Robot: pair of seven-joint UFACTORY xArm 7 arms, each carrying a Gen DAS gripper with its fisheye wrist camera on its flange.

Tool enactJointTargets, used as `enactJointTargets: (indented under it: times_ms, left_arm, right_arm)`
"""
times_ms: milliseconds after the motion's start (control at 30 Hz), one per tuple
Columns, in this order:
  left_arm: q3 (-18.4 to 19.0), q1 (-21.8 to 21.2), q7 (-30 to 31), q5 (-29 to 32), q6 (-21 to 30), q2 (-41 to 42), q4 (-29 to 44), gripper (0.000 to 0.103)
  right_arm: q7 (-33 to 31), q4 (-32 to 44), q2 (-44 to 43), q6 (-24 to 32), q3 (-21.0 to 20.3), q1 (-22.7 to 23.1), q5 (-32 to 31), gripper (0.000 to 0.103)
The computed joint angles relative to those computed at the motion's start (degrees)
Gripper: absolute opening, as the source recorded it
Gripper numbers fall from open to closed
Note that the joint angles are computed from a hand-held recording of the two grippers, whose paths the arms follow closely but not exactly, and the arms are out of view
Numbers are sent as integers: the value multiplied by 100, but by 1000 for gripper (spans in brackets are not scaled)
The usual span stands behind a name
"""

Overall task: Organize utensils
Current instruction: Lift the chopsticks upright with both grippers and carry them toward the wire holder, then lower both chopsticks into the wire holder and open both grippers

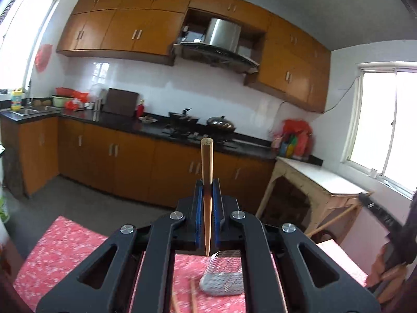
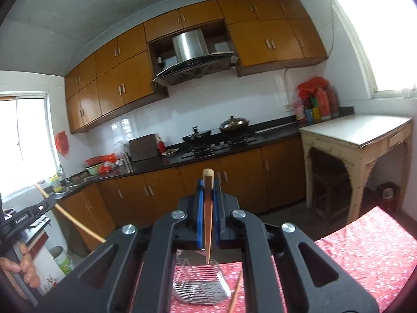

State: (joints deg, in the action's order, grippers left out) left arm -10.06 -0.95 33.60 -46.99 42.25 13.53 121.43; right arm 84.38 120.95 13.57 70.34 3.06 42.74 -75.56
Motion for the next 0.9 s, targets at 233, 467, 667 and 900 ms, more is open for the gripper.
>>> enactJointTargets:
  times_ms: [233, 467, 667, 900]
  left_arm:
    - [-94, -360, -142, 415, -52, 266, -47, 7]
    - [-129, -553, -471, 1031, -89, 581, -16, 7]
    - [-157, -606, -719, 1406, 153, 843, 139, 7]
    - [-176, -563, -808, 1583, 505, 956, 244, 7]
  right_arm:
    - [-273, 256, 471, -452, -198, -253, 739, 8]
    - [-300, -26, 561, -885, -368, -439, 1336, 8]
    - [-163, -469, 438, -1327, -358, -710, 1767, 8]
    - [138, -922, 268, -1576, -285, -939, 2073, 12]
